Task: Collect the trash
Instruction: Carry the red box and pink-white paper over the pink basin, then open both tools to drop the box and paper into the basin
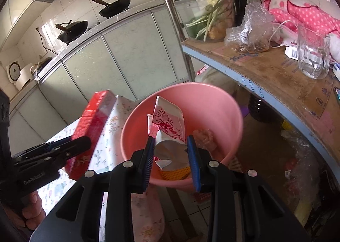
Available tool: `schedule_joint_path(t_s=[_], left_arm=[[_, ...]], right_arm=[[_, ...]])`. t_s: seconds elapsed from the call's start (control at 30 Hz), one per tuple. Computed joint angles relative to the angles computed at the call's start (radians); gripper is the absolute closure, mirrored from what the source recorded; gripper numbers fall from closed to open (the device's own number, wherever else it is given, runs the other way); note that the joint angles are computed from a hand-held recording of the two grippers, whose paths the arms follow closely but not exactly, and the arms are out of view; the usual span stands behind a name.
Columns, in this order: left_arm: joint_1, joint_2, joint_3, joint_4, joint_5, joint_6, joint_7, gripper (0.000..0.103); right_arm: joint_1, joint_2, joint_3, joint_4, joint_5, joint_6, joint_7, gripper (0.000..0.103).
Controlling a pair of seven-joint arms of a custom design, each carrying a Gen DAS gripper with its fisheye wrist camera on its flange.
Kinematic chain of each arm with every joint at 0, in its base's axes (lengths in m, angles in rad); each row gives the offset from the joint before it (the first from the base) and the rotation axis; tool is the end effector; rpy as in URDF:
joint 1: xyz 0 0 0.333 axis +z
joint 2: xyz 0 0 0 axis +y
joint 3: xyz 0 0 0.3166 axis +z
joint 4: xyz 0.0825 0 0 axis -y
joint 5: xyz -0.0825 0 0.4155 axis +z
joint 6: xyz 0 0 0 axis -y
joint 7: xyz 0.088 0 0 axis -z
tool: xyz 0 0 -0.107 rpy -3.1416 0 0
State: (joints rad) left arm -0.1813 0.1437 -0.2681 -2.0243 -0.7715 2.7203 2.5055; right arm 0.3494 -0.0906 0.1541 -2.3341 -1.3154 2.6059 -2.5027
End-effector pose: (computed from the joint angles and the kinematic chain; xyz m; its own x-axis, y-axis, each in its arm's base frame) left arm 0.5912 -0.2514 0.4178 -0.7059 -0.6970 0.1261 -0.5846 0.4728 -0.6593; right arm 0.4633 0.2788 0.3794 -0.4398 -0.8375 -0.3243 -0.4776 0.5239 -0.7053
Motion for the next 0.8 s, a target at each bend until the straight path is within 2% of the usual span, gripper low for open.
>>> schedule_joint_path(t_s=[0.1,0.37,0.8], left_arm=[[-0.015,0.036,-0.001,0.036,0.045,-0.022,-0.056,0.064],[-0.048,0.145,-0.015,0.124,0.185,-0.017,-0.196,0.064],[-0.043,0.245,-0.054,0.203,0.251,0.005,-0.238,0.064]], right_arm=[[-0.005,-0.001,-0.005,-0.004,0.011,-0.007,-0.018,0.071],[-0.008,0.031,-0.016,0.007,0.081,-0.037,-0.111,0.071],[-0.01,0.072,-0.039,0.018,0.125,-0.04,-0.161,0.071]])
